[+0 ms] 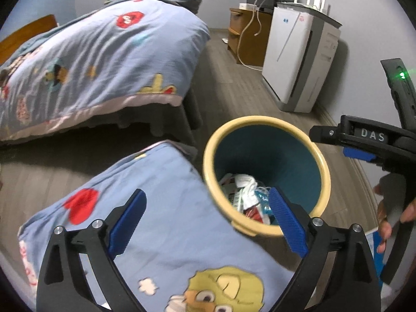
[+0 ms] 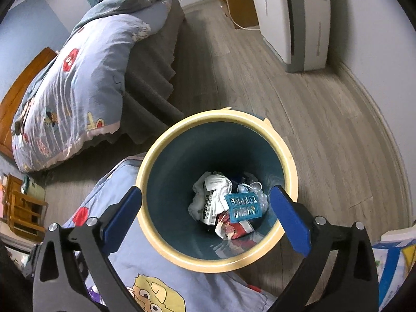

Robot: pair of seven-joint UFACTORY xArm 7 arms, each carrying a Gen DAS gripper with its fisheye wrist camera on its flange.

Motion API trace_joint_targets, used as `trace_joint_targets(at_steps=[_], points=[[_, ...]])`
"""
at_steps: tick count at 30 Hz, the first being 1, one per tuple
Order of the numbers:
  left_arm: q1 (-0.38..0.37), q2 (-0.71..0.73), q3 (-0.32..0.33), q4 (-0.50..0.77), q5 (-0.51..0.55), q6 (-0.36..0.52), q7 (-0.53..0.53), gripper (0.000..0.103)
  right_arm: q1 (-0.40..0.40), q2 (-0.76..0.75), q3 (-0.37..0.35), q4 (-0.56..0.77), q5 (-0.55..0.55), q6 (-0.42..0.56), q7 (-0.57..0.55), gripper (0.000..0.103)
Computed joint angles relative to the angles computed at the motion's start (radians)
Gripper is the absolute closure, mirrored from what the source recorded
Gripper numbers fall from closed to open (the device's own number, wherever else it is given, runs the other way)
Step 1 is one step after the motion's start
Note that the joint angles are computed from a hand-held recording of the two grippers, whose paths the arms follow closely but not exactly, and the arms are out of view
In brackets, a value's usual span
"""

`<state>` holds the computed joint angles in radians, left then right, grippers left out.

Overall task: Collect trash
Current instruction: 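Move both open tools back toward the remaining trash on the cushion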

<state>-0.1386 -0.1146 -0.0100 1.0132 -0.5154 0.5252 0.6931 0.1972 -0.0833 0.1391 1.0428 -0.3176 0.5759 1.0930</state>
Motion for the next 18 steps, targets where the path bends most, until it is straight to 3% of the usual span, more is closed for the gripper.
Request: trace_joint_targets(at_steps=[18], points=[[0.152, -0.284, 0.215, -0.142, 0.064, 0.117, 0.137, 0.007, 0.119, 0.065, 0.063, 0.204, -0.151, 0.186, -0.028, 0.006]])
